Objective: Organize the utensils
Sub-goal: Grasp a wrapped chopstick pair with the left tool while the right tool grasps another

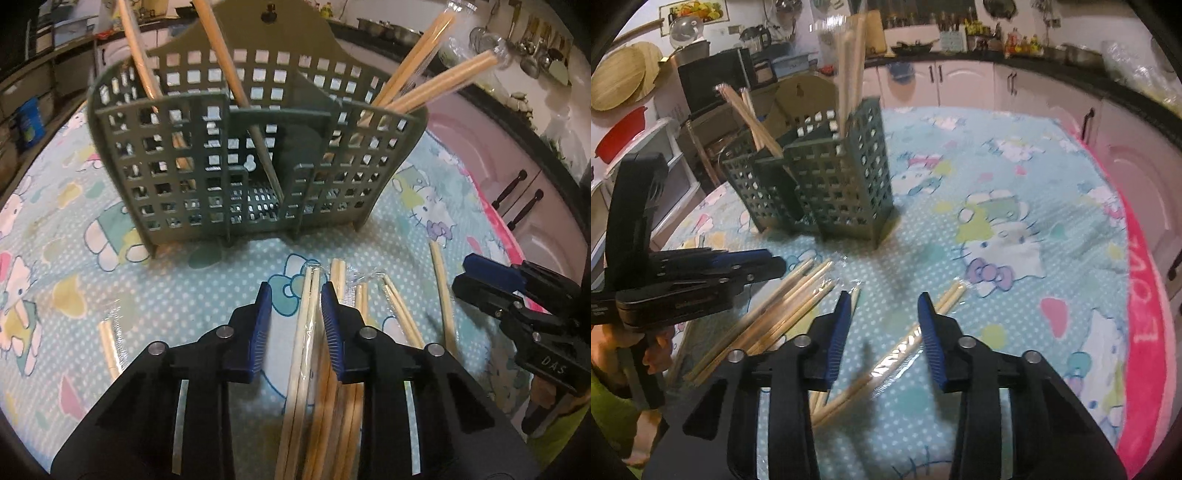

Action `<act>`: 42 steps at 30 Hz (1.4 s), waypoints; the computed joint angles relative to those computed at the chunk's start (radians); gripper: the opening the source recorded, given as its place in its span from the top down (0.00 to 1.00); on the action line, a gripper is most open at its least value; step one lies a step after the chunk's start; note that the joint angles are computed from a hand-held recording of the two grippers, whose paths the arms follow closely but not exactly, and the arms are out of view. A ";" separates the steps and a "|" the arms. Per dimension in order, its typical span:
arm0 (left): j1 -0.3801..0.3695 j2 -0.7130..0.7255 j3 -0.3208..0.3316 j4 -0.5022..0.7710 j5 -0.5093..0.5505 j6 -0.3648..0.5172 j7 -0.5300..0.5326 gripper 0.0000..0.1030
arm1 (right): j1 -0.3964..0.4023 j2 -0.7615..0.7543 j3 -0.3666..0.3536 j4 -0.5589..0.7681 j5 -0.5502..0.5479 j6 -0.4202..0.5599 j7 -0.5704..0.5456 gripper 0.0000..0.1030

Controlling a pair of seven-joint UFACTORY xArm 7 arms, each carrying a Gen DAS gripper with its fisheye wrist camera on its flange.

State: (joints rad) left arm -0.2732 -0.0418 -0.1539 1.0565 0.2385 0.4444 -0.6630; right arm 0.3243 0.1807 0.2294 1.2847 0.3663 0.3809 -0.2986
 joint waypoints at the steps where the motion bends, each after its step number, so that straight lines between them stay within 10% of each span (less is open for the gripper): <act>1: 0.000 0.008 0.001 0.005 -0.007 0.002 0.005 0.80 | -0.003 0.012 0.007 0.015 0.014 0.017 -0.013 0.70; 22: -0.029 0.131 0.028 0.130 0.019 0.049 0.031 0.80 | 0.042 0.173 0.007 0.188 -0.120 0.141 0.071 0.73; 31: -0.056 0.184 0.039 0.194 0.048 0.075 0.011 0.81 | 0.030 0.181 0.007 0.192 -0.103 0.127 0.068 0.89; 42: -0.040 0.175 0.039 0.169 -0.086 -0.001 0.018 0.95 | -0.043 0.128 0.079 0.177 0.161 0.107 -0.069 0.93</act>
State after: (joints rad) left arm -0.3134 0.1328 -0.1150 1.2255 0.1522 0.4434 -0.6451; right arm 0.2811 0.3092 0.3088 1.4622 0.5269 0.4877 -0.3678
